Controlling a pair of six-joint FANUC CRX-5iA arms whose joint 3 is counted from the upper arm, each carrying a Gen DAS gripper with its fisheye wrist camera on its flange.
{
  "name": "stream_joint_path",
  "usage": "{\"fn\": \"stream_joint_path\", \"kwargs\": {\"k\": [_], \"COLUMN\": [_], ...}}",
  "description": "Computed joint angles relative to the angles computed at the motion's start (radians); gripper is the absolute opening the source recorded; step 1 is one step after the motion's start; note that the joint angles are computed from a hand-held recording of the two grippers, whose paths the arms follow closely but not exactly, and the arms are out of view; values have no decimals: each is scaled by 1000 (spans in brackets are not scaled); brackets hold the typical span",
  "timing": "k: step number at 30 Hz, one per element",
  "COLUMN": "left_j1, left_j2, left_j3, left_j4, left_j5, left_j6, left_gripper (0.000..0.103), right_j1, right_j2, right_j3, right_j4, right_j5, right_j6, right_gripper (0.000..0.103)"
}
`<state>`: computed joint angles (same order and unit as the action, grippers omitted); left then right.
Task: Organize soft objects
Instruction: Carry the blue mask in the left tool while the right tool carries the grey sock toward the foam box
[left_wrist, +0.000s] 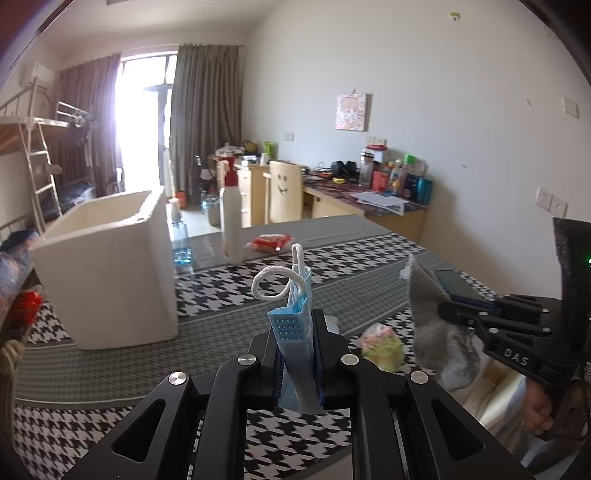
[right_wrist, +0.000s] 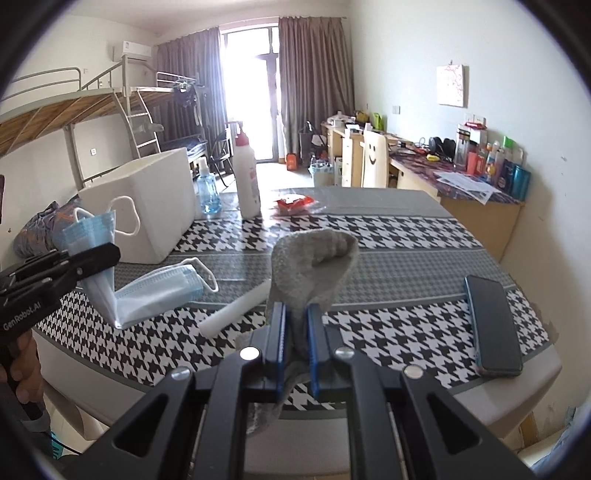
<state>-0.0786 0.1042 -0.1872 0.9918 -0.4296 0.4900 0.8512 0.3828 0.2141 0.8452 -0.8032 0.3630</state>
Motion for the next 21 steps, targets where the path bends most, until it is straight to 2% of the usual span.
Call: {"fn": "stream_joint_path", "kwargs": {"k": [17, 21], "left_j1": [9, 11], "left_j2": [30, 29], "left_j3": [50, 44], "left_j4": [-10, 24], "left_j5": [46, 61], "left_j6": [7, -19], "left_gripper": [14, 14], "right_j1": [-9, -12], "right_j2": [56, 74], "right_j3": [98, 134], "right_j4": [-3, -12], "right_j5": [33, 38], "right_j6": [78, 102], "right_gripper": [14, 14]}}
